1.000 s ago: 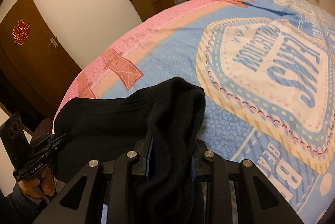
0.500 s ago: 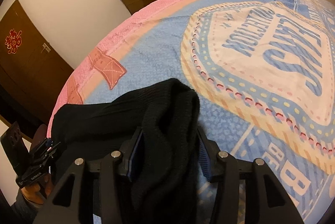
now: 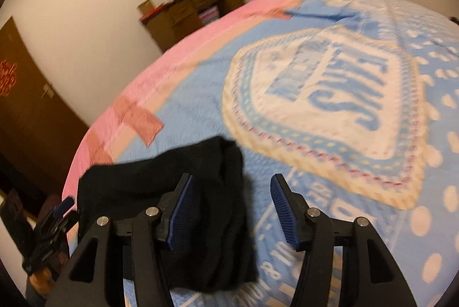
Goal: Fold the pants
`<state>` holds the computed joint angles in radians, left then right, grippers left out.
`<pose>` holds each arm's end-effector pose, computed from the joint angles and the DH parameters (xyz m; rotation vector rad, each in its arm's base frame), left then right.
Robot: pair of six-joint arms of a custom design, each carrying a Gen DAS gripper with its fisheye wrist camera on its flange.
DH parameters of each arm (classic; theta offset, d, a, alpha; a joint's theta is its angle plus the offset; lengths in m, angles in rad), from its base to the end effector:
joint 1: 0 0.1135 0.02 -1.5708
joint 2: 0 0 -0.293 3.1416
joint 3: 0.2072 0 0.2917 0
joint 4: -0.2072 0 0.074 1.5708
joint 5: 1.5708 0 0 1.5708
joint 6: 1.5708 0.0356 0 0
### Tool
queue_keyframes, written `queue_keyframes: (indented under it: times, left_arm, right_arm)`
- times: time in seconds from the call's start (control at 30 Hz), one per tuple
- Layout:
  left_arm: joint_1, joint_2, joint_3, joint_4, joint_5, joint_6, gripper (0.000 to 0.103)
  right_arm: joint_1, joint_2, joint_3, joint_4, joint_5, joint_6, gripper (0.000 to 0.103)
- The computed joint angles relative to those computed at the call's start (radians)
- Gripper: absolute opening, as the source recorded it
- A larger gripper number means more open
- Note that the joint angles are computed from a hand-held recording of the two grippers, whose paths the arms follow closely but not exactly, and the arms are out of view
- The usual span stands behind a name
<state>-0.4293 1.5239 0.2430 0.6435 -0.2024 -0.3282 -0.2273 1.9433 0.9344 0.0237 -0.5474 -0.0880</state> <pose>0.2147 -0.0904 0.0850 -0.0012 2.2004 -0.2021 0.3814 -0.0692 0.0898 -0.0360 2.4371 0.5584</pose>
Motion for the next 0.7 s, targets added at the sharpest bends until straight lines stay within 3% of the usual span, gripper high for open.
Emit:
queue_keyframes:
  times: [0.2,0.47,0.6,0.7]
  left_arm:
    - [-0.065,-0.124,-0.024,-0.074,-0.042,0.004,0.076]
    - [-0.186,-0.315,-0.067,-0.209,-0.107,-0.042,0.083]
    - [-0.263,-0.367,-0.071,-0.250,-0.151,-0.068,0.093]
    - [-0.308,-0.389,-0.066,-0.265,-0.176,-0.070,0.093]
  right_arm:
    - [-0.025,-0.167,-0.151,0.071,0.014,0.000,0.057]
    - [-0.005,-0.544,-0.515,0.204,0.138,-0.017,0.057]
    - [-0.003,-0.766,-0.648,0.180,0.153,-0.031,0.064]
    - [-0.005,-0.937,-0.714,0.120,0.157,-0.030,0.069]
